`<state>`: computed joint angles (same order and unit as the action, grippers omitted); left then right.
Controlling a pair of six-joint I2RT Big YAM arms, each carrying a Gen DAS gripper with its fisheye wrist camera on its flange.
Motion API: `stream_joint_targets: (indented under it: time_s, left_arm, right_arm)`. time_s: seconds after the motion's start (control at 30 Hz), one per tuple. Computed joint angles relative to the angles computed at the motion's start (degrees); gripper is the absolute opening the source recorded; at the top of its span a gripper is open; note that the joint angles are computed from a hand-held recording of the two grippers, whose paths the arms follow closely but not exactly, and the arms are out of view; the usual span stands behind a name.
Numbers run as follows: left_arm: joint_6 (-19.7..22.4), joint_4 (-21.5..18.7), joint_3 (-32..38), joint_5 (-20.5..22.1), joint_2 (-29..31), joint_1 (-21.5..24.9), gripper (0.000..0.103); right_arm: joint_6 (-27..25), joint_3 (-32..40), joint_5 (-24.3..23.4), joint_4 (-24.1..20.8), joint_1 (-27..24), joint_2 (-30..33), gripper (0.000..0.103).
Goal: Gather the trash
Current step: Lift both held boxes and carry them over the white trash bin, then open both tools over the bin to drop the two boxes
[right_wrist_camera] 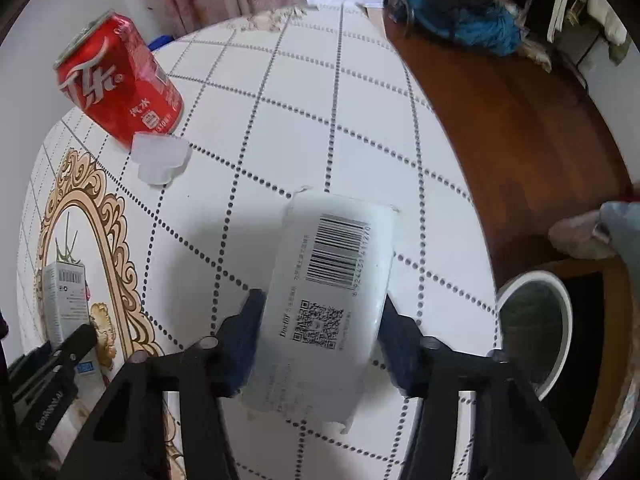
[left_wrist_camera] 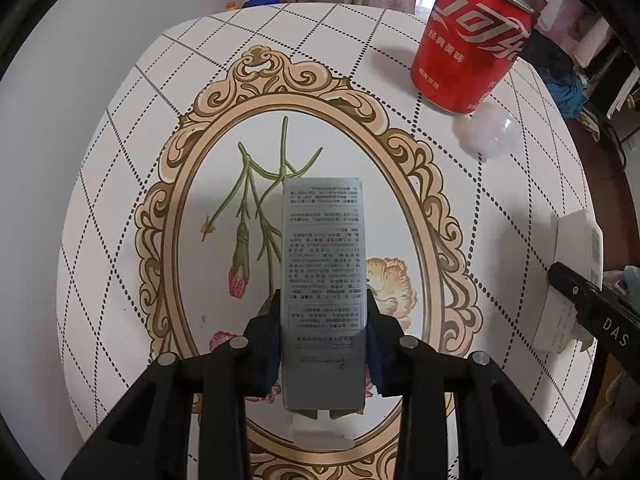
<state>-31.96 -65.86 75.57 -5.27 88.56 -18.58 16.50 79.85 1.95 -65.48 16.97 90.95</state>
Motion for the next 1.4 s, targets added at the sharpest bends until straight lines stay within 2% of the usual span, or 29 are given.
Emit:
stream_joint_targets:
  time_s: [0.13,0.33,0.53,0.63,0.73,0.83,1.0,1.03,1.07,1.23,1.4]
  left_arm:
    - [-0.1,-0.4,0.5,-1.7,-2.0,-1.2,0.031]
    - [-1.0,-1.6,4.5,-3.9,-5.1,-5.4,0.031]
    - [-1.2,-3.0,12.5,-4.7,-5.9,-10.8,0.031]
    - [-1.4,-3.0,16.3,-4.0,-5.1,-14.4,0.031]
    - [-2.3,-2.0,19.8,-1.0,-3.0,-17.9,0.031]
    - [-2.2,-1.1,23.6,2.2,1.1,-21.0,0.031]
    - [-2.4,0.8,29.5,11.6,10.3,-24.8,0.031]
    - [-2.5,0.2,31.4,12.8,12.5,-25.5,0.031]
    - [-2.1,0.1,33.5,15.7,15.4,-26.1,0.031]
    - [-0.5,-3.7,43.4,21.4,26.1,-28.1,0.031]
    - [2.4,-9.3,53.6,22.2,34.7,-29.1,0.032]
  right_arm:
    - [-1.6,-2.0,0.1,1.5,-0.4,-3.5,0.053]
    - [-3.3,-2.6,-0.3,1.7,-1.6,-10.1,0.053]
    - [-6.1,-0.2,-2.8,0.8,-6.9,-15.4,0.053]
    - [-8.7,-0.4,-4.8,-0.6,-11.5,-19.4,0.053]
    - [-11.9,-1.1,-7.3,-2.6,-18.0,-23.2,0.053]
    - [-15.3,-1.9,-9.5,-4.4,-25.2,-25.6,0.053]
    - [-21.8,-5.3,-10.7,-6.3,-38.1,-26.3,0.053]
    - [-22.8,-5.7,-10.9,-6.5,-39.9,-25.9,0.053]
    - [-23.7,-6.5,-11.5,-6.5,-42.1,-25.2,0.053]
    - [-26.3,-11.0,-10.2,-4.4,-48.3,-20.6,0.053]
    - [-27.6,-14.8,-9.4,-1.0,-51.6,-16.2,0.053]
